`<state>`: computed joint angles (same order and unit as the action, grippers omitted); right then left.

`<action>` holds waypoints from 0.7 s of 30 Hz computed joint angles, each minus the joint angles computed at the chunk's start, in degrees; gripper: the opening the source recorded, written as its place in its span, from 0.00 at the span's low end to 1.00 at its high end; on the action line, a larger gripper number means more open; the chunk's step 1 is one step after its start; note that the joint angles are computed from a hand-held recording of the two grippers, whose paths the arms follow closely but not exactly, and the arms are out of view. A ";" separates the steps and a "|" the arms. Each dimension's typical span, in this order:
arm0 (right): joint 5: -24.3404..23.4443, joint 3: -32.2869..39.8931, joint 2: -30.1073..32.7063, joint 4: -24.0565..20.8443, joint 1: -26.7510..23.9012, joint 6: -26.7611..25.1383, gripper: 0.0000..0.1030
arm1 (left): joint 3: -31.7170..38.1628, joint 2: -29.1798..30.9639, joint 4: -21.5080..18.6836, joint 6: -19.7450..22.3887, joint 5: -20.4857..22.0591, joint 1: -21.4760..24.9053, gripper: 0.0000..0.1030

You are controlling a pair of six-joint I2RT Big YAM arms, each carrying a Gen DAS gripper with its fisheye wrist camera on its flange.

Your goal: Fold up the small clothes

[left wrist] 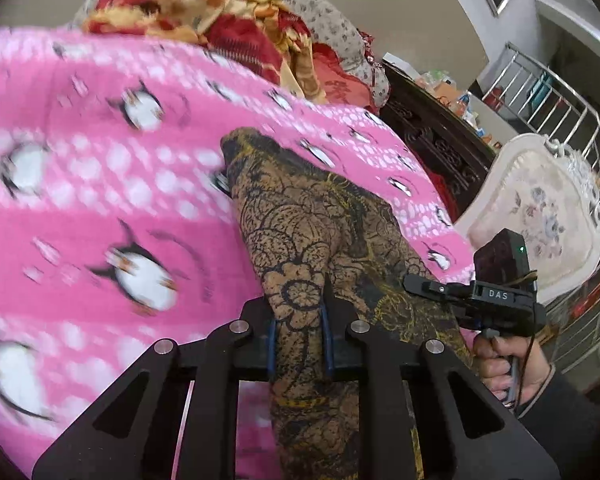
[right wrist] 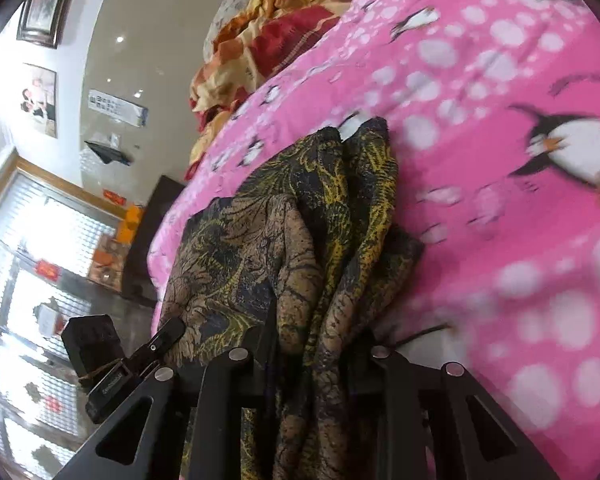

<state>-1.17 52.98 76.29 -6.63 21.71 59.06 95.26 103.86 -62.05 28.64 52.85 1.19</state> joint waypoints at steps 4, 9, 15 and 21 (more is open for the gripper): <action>-2.45 5.86 6.68 2.28 2.07 -0.54 0.22 | 6.22 3.92 -1.42 1.05 -1.26 3.79 0.15; -4.78 16.01 16.36 4.08 4.03 -3.60 0.21 | 11.71 7.77 -0.31 -0.34 -3.11 8.35 0.15; -2.97 17.10 18.43 5.19 4.52 -4.77 0.21 | 11.81 10.42 -1.89 0.86 -6.31 7.41 0.28; 0.32 16.07 14.85 -0.72 5.13 -5.00 0.21 | 13.48 10.98 -3.63 -0.37 -6.74 8.32 0.41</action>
